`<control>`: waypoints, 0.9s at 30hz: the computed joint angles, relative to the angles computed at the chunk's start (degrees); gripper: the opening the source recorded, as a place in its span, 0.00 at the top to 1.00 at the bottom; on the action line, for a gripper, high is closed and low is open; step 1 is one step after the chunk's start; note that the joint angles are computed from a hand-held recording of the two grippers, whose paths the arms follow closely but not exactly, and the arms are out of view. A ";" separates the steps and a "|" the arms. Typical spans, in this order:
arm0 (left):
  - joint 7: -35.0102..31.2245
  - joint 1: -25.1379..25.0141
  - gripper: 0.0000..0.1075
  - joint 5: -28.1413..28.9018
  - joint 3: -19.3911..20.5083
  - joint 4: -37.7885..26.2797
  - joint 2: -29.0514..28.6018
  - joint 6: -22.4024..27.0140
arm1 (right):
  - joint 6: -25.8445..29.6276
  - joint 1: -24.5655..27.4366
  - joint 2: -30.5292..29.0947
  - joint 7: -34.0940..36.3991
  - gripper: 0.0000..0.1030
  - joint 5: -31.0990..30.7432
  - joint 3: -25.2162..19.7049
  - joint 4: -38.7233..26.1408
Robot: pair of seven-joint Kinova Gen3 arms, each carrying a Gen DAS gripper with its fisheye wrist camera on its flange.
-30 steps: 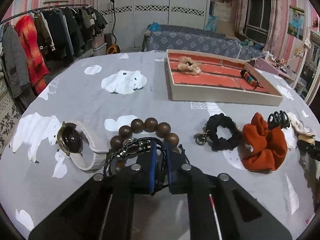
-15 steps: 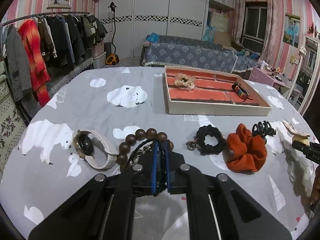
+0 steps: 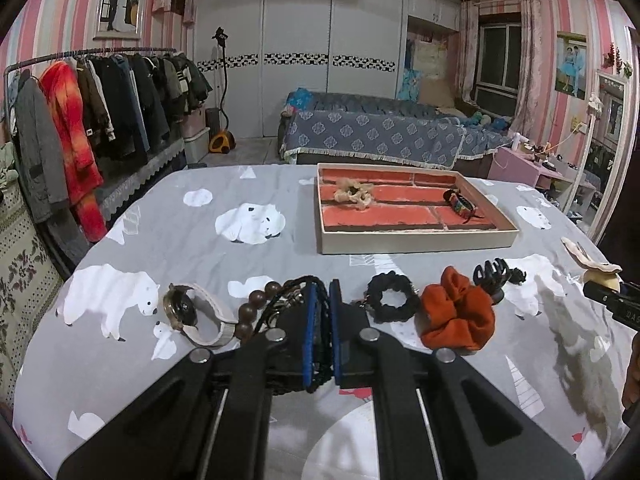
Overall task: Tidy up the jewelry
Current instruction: 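Carry the bracelet into the tray with the left tool while the right tool carries the plush pouch there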
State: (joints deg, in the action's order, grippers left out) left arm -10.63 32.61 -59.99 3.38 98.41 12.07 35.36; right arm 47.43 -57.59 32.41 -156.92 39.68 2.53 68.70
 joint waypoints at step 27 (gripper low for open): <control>-30.50 -4.74 0.94 20.90 -5.26 -33.80 19.68 -4.16 | 6.76 11.79 22.43 33.06 0.51 -17.73 -1.16 -46.50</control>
State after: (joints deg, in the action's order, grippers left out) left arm -41.12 27.87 -39.10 -1.88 64.61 31.75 31.20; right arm 54.19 -45.80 54.84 -123.87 21.96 1.37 22.20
